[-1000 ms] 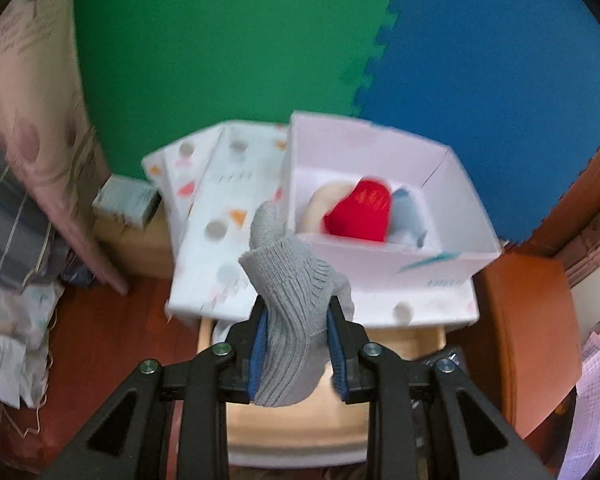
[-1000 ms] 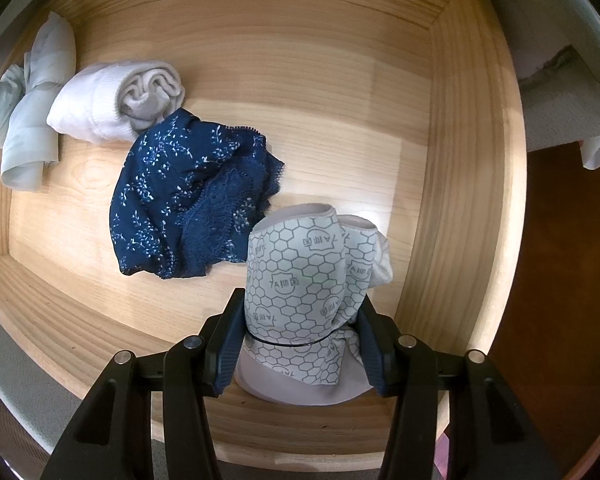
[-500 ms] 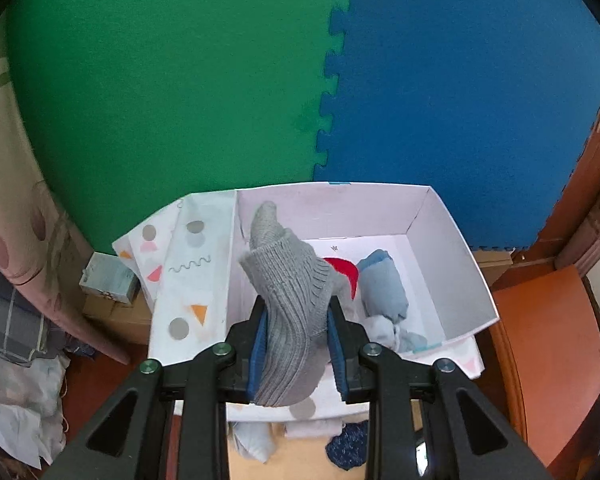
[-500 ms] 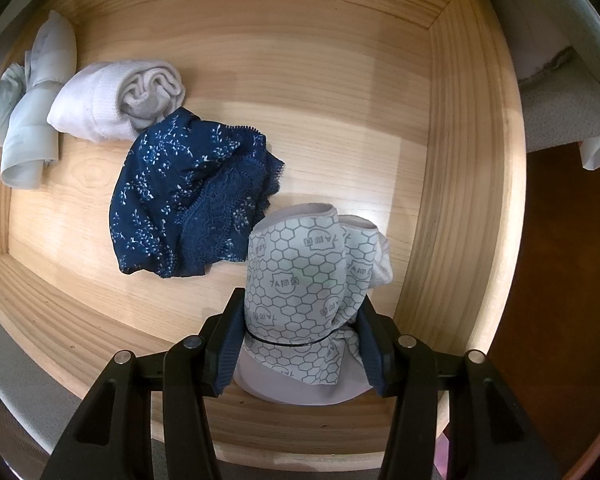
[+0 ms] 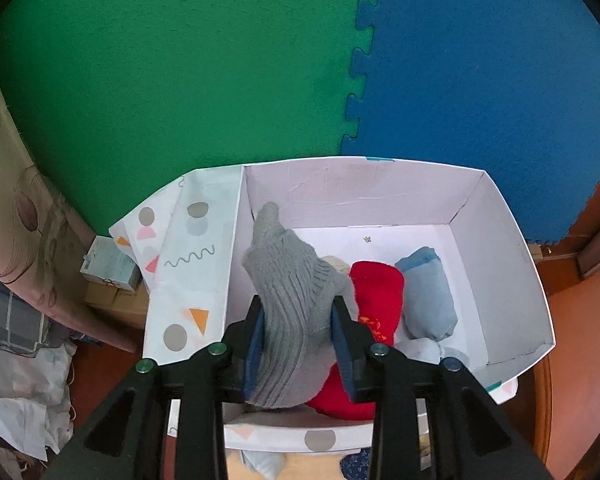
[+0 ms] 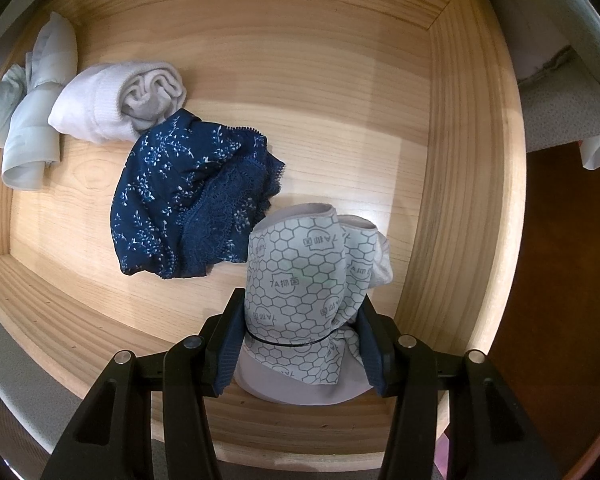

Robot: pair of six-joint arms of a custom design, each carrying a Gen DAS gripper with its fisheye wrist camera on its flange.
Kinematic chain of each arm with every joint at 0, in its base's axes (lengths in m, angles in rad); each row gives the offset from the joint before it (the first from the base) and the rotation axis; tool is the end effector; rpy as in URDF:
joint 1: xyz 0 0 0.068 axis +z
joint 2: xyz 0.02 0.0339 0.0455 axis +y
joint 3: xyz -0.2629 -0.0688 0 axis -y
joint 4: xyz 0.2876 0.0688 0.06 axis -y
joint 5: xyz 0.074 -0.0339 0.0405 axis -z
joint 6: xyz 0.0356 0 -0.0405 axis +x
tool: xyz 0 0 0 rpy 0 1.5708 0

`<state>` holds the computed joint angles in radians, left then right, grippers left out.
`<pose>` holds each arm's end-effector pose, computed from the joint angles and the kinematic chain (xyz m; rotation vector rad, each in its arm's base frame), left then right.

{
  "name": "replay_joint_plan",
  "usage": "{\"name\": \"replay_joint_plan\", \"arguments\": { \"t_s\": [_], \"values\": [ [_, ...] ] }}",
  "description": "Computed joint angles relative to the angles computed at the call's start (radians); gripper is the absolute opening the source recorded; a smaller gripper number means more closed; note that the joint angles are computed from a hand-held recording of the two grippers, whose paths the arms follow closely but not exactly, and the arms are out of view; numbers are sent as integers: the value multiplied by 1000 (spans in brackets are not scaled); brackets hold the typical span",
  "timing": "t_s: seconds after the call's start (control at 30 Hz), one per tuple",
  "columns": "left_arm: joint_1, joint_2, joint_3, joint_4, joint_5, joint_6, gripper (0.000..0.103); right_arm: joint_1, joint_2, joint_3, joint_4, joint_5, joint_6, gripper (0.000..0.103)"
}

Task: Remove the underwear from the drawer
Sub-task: 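Lift the grey sock with the left tool and release it into the white box, then move the left tool back over the open drawer, then lift the grey hexagon-print garment with the right tool and release it into the white box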

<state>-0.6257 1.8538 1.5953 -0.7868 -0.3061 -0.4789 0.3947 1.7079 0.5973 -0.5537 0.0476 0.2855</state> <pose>0.3637 -0.2496 0.2570 0.0811 2.5397 -0.0249 0.2104 0.0858 0.0338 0.1708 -3.0624 0.1167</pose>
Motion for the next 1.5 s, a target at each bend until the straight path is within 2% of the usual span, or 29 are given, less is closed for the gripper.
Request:
{"name": "replay_joint_plan", "arguments": {
  "t_s": [0.03, 0.17, 0.27, 0.5, 0.63, 0.8, 0.93, 1.1, 1.3, 1.5],
  "values": [
    [0, 1, 2, -4, 3, 1, 39, -1, 0, 0, 0, 0, 0, 48],
    [-11, 2, 10, -29, -28, 8, 44, 6, 7, 9, -4, 1, 8, 48],
    [-20, -15, -1, -29, -47, 14, 45, 6, 10, 12, -6, 2, 7, 48],
    [-30, -103, -65, -22, -26, 21, 47, 16, 23, 27, -13, 3, 19, 48],
    [-49, -187, -154, -17, -37, 22, 47, 24, 36, 39, -20, 7, 26, 48],
    [-74, -326, -329, -24, -43, 5, 47, 33, 48, 49, -24, 9, 35, 48],
    [-95, -453, -502, -10, -24, -54, 47, 39, 56, 59, -28, 9, 42, 48],
    [-161, -561, -716, 27, -56, -163, 49, 65, 86, 94, -45, 14, 59, 49],
    [-227, -529, -889, 112, -66, -314, 49, 82, 85, 110, -56, 10, 81, 48],
    [-240, -446, -964, 203, -52, -390, 49, 75, 62, 103, -49, 8, 99, 47]
  ]
}}
